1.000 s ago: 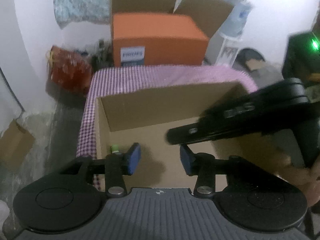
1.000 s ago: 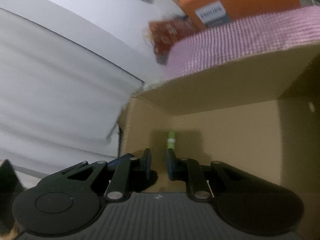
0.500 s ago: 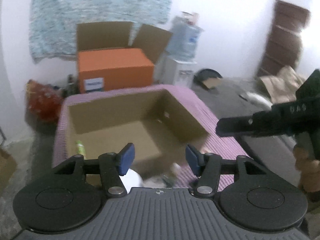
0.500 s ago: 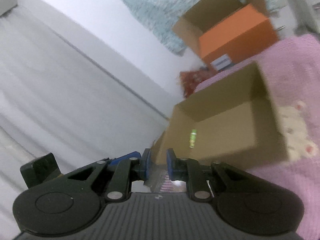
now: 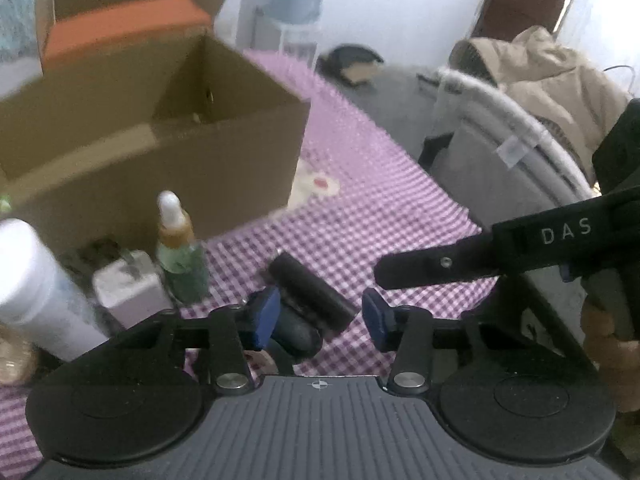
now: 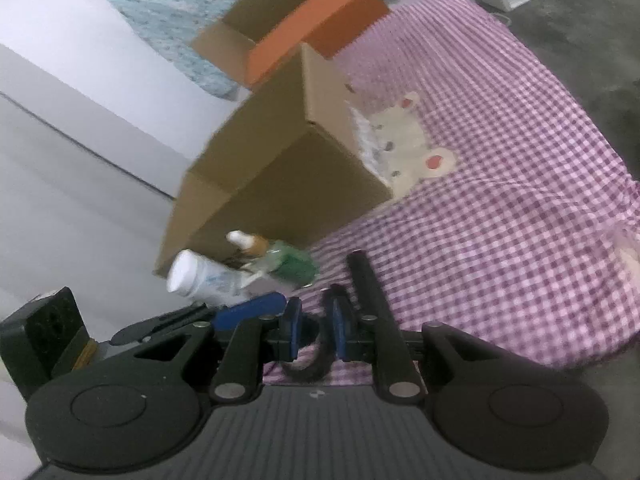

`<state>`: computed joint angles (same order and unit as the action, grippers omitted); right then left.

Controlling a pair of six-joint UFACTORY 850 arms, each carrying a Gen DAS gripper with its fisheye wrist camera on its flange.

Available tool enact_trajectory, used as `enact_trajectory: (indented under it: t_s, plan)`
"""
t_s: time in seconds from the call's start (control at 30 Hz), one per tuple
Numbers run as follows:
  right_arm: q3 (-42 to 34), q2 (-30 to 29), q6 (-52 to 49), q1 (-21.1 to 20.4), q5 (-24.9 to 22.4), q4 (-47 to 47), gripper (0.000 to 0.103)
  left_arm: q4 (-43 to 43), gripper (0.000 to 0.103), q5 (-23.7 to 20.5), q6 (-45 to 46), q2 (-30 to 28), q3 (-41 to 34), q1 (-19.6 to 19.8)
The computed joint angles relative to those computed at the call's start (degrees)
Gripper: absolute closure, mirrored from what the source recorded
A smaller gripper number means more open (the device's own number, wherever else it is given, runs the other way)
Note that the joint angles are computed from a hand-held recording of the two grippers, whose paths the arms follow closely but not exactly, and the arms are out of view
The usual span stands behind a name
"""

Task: Organize rigid objects
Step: 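Move the right gripper back to the black cylinder and grasp it, then carry the black cylinder with the right gripper into the box and release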

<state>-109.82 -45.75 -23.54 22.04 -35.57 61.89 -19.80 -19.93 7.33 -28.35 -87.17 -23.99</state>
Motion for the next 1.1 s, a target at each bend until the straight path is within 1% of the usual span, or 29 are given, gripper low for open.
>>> enact_trajectory:
  t_s: [0.03,0.1,0.13,0.3,0.33,0.37,0.57,0.7,0.77,0.9,0.97,1.07,1.1]
  plan:
    - [-1.25,-0.99,0.99,-0.06,-0.4,-1.23,0.085,-2.04,0.059,-0.63,1.61,-0.28,0.0,0.32]
    - [-0.8,-1.33,0.78,-0.55,-1.17,-2.11,0.085,-3.76,0.06,-2.28,2.53,-1.42,-1.18,0.61]
    - [-2.41,-2.61,1.69,-0.59,-1.77,-3.23,0.085,-3.87,0.06,-3.05,2.57,-2.22,-2.1,0.63]
    - [-10.74,-8.94,6.96,-0.49,-5.63,-8.52,0.085,1.05,0.06,-7.45,-1.69,-5.24,-5.92,0.18]
    - [-12.47,-10.16,8.05,-0.44,-6.35,-9.49,0.085,0.45,0.06,-7.32,-0.8,-5.4,-6.08,0.16]
    - [-12.47,-10.26,8.47,-0.32,-6.5,-9.8,0.085,0.88,0.06,-7.89,-0.86,-5.78,-6.74,0.08]
    - [-18.69,-15.22,10.08,-0.76,-9.87,-9.14,0.084,7.05,0.06,-10.87,-4.93,-8.07,-10.49,-0.63]
    - [-20.09,-16.18,10.08,-1.1,-11.06,-8.43,0.084,10.81,0.058,-12.63,-7.18,-8.49,-11.61,-1.09]
    - [-20.4,-16.25,10.07,-1.04,-11.28,-8.89,0.084,10.91,0.058,-13.04,-6.86,-8.35,-11.56,-1.11]
    - [-23.8,-18.05,11.82,-0.94,-12.89,-10.51,0.084,12.02,0.057,-14.64,-6.62,-9.53,-13.47,-1.37]
    - [-25.2,-18.57,12.85,-0.91,-13.92,-11.48,0.083,12.12,0.055,-15.92,-6.27,-10.56,-15.05,-1.43]
    - [-27.08,-19.27,14.15,-0.82,-14.36,-13.56,0.083,8.62,0.055,-18.79,-4.67,-12.98,-18.19,-0.69]
    - [-27.14,-19.23,14.29,-0.88,-14.27,-13.88,0.083,7.02,0.054,-18.91,-4.2,-13.31,-18.51,-0.39]
